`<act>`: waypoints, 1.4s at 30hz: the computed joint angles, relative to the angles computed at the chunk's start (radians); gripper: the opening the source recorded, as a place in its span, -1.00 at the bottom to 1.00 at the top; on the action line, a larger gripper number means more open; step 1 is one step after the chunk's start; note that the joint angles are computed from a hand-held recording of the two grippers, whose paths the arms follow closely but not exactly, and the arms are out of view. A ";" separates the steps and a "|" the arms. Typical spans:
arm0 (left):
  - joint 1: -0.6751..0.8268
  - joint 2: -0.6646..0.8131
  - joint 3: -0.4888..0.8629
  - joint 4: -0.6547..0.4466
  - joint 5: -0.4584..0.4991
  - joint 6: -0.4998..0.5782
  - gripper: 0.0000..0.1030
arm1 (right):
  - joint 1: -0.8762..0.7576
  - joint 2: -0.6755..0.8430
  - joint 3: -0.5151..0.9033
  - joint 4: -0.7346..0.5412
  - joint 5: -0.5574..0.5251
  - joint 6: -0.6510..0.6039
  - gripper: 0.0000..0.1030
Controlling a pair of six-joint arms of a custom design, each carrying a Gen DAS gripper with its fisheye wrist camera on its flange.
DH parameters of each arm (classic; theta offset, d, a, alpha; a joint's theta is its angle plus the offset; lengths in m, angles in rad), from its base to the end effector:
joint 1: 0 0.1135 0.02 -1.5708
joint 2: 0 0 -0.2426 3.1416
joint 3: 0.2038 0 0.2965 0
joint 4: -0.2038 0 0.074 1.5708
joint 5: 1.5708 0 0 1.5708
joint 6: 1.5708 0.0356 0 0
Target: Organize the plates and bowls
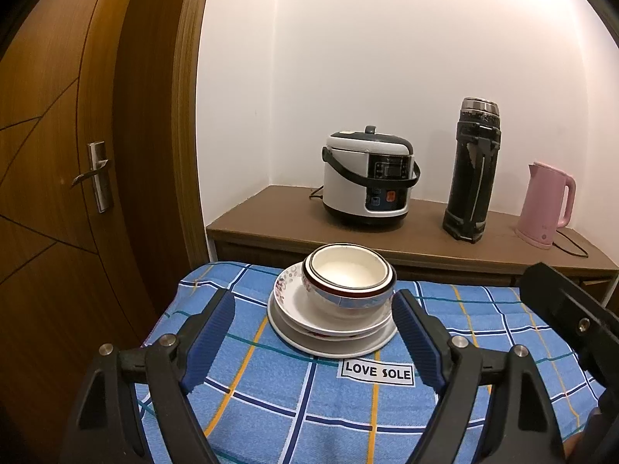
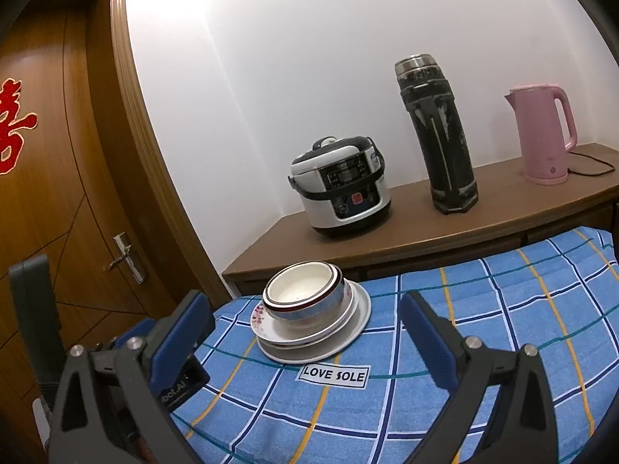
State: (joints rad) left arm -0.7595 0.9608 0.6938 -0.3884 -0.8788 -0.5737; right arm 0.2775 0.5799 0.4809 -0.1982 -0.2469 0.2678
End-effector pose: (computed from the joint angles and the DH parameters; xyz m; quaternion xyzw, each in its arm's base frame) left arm 0.2028 -0.1547 0.2347 -0.1118 0.8258 0.0526 0.5503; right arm 0.2051 0.0675 0.2457 -0.0771 0.7975 0.2543 0.5416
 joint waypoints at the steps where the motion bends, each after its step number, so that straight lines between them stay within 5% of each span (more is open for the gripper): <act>1: -0.001 0.000 0.000 -0.001 -0.001 -0.001 0.65 | 0.002 0.000 0.000 0.000 0.001 -0.002 0.97; 42: -0.001 0.032 0.031 -0.033 -0.047 0.001 0.65 | -0.014 -0.011 -0.002 0.010 -0.004 -0.010 0.98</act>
State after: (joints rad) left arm -0.7606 0.9924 0.7248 -0.4212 -0.9257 -0.5725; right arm 0.2634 0.5684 0.4794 -0.1881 -0.2510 0.2577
